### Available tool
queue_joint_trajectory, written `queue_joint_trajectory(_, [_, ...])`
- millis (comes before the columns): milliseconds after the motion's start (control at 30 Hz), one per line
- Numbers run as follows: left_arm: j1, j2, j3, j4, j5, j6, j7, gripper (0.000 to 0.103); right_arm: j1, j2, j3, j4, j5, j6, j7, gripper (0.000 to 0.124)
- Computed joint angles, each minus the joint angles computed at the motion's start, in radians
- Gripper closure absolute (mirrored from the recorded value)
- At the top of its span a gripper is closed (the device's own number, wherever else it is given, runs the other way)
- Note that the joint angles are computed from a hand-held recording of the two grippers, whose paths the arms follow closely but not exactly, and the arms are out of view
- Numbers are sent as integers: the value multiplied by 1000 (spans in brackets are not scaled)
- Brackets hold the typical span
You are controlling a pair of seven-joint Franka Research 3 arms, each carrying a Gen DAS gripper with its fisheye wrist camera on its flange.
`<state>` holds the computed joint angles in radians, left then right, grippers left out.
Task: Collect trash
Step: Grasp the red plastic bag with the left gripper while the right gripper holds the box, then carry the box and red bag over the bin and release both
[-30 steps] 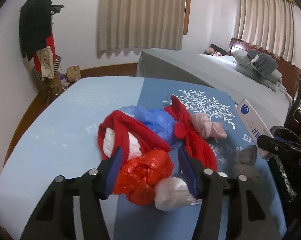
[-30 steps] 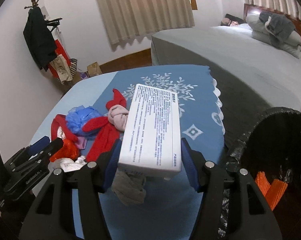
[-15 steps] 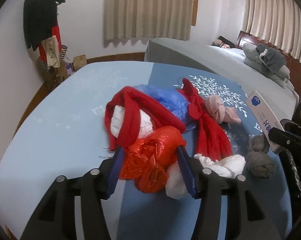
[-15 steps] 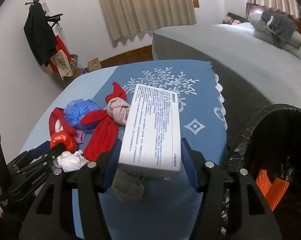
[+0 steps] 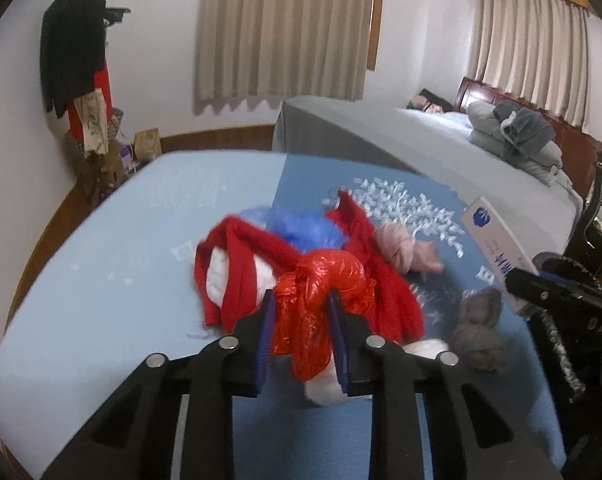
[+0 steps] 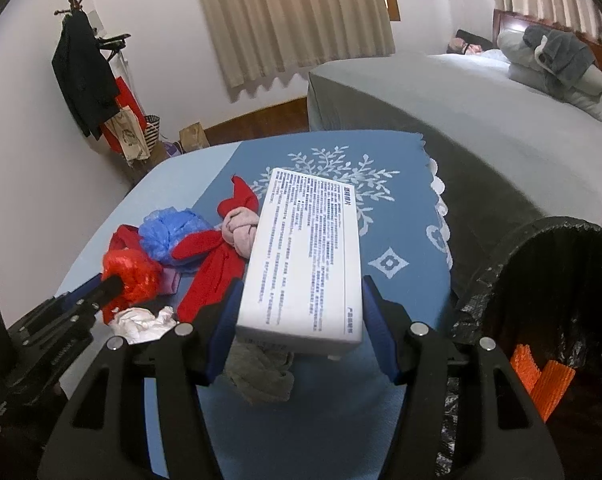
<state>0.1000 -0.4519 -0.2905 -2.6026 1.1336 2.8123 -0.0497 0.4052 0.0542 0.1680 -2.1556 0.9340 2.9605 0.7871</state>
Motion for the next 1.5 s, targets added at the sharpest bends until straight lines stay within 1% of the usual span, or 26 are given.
queue_joint_trajectory(100, [5,-23,-16,12,27,-21,-16,77,-3,-11,-1,3,29,2,-25,67])
queue_joint_trajectory(233, [5,-27,-19,40,53,-20,-30,77,-3,-28,-7,4,70,4,-60,67])
queue_joint_trajectory(433, [-7,1,-18,86,82,-8,-39,77,-2,-65,-27,-5,120,4,-106,67])
queue_joint_trajectory(667, [-37,55,-23,149,108,-7,-50,77,-1,-120,-62,-26,200,-3,-178,67])
queue_joint_trajectory(867, [-78,106,-25,200,141,-2,-65,77,-8,-169,-94,-67,209,8,-187,67])
queue_joint_trajectory(1000, [-109,146,-23,235,163,9,-74,77,-17,-195,-115,-100,188,26,-162,67])
queue_joint_trajectory(1100, [-133,184,-20,270,181,21,-81,77,-29,-213,-128,-132,149,44,-120,67])
queue_joint_trajectory(1333, [-204,308,-8,389,249,64,-107,77,-62,-260,-164,-218,26,81,9,67])
queue_joint_trajectory(1500, [-268,403,11,490,276,84,-90,77,-92,-290,-194,-275,-65,111,105,67])
